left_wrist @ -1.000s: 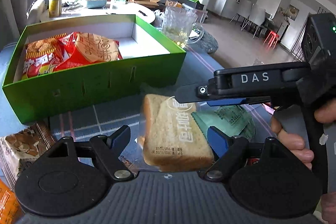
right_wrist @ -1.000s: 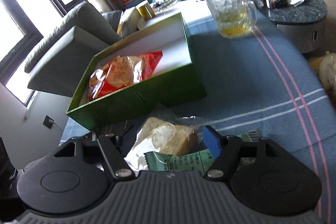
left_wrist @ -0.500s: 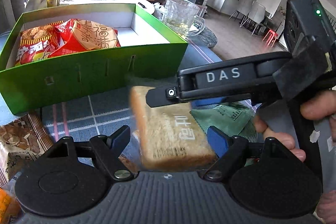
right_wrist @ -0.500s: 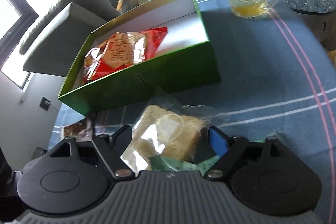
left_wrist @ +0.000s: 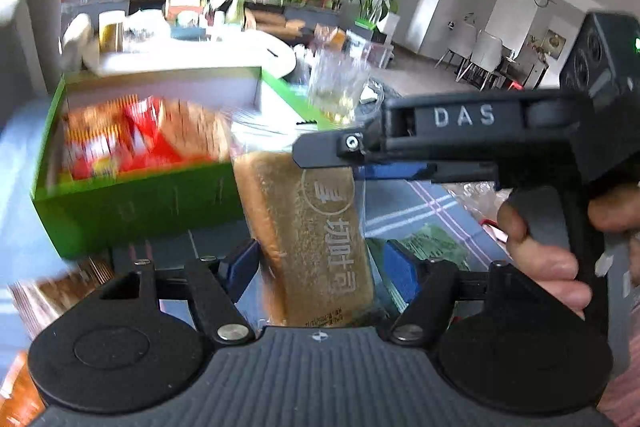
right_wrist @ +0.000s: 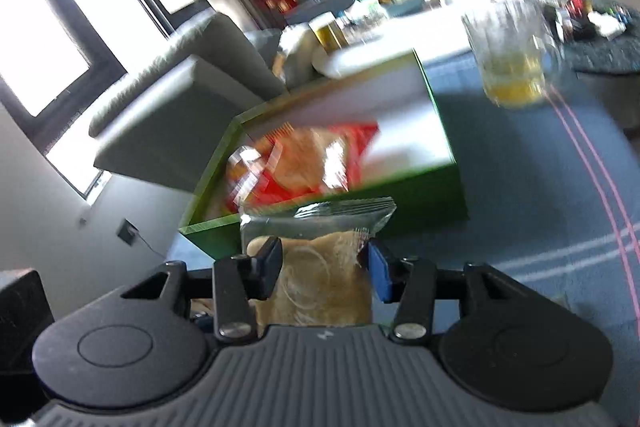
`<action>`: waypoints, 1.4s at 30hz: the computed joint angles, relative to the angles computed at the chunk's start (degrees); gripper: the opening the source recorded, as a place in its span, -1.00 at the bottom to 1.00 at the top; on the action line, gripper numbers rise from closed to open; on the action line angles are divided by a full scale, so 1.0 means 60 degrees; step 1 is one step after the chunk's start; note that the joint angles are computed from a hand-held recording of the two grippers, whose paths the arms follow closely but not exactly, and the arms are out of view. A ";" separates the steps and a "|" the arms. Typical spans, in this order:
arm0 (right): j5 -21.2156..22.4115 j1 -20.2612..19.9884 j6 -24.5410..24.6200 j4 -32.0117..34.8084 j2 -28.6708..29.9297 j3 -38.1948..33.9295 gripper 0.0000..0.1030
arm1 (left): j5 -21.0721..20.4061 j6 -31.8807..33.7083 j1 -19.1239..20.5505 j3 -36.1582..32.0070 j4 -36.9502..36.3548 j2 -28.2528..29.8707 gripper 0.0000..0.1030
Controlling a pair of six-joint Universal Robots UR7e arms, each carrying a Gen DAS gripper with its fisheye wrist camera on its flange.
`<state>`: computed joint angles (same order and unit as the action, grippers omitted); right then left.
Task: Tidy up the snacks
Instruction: 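Carry the bread loaf into the green box and open the right gripper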
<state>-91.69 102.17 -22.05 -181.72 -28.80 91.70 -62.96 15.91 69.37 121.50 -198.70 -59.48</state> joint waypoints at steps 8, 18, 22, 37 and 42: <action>0.0413 0.0112 -0.0265 -0.0379 0.0020 -0.0184 -0.06 | 0.0085 0.0144 -0.0115 -0.0221 -0.0534 0.0091 0.27; 0.0438 0.0243 -0.0565 -0.0898 0.0307 -0.0659 -0.03 | 0.0012 0.0622 -0.0043 -0.1153 -0.0537 0.0459 0.27; 0.0570 0.0312 -0.1075 -0.0897 0.0613 -0.1327 -0.03 | 0.0123 0.0763 -0.0007 -0.1822 -0.0680 0.0816 0.27; 0.0550 0.0064 -0.1292 0.0229 0.1697 -0.3541 -0.03 | 0.0055 0.0389 0.0524 -0.3811 -0.0088 0.2016 0.27; 0.0388 -0.0037 -0.1036 0.0259 0.1973 -0.3810 -0.02 | 0.0130 0.0477 0.0629 -0.4077 0.0087 0.2220 0.27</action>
<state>-89.37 101.95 -28.26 -180.17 -16.96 68.84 -62.18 18.77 73.15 97.04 -198.18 -46.16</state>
